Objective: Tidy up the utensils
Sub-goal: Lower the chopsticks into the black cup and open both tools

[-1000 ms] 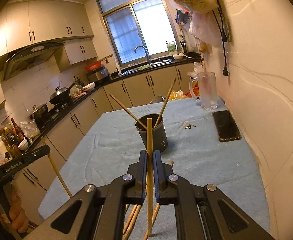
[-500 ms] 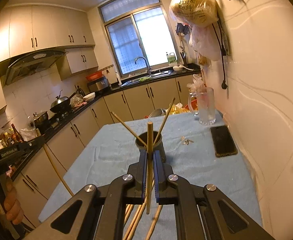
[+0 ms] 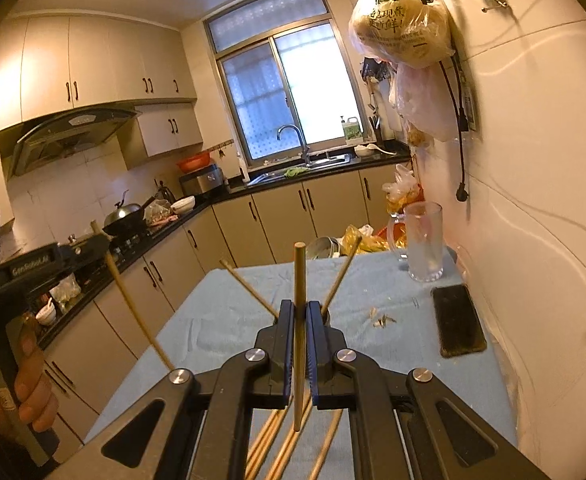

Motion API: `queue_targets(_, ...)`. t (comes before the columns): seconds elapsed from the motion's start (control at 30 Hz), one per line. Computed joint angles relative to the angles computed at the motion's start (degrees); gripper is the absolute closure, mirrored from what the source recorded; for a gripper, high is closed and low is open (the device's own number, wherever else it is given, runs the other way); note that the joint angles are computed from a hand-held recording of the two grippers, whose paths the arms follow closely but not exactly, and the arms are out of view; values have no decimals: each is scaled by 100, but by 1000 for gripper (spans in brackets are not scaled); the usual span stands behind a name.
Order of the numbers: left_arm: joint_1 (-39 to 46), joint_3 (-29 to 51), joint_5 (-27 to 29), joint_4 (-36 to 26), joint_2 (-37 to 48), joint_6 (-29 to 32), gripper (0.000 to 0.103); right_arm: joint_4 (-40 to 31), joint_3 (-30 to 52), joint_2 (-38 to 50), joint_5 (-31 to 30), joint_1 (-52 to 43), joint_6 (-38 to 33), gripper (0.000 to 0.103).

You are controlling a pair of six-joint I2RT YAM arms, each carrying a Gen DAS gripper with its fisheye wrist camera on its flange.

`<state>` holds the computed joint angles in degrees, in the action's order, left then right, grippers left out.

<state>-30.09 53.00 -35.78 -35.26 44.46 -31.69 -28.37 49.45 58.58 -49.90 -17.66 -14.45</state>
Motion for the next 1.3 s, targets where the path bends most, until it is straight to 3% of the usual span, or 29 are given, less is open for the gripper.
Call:
queue_targets(0.2,763,284,710,807,661,321,96,631,471,531,132,348,691,96)
queue_targets(0.4,1075,399,919,1595,1329,361,96,1187,1024,1174,371,715,1341,96)
queue_targets(0.73,1282,-95,1087,2867,2264,375,96,2046,1141,2046,930,1098,1945,96)
queue_targets(1.03,1341,-399,1503,2960,2612,299,96,2405,956,2801,1079,1310,1968,96)
queue_targets(1.3,1177,-313,1520,2544,2852,246,94,2301,1014,3200,1130,1480,1818,93)
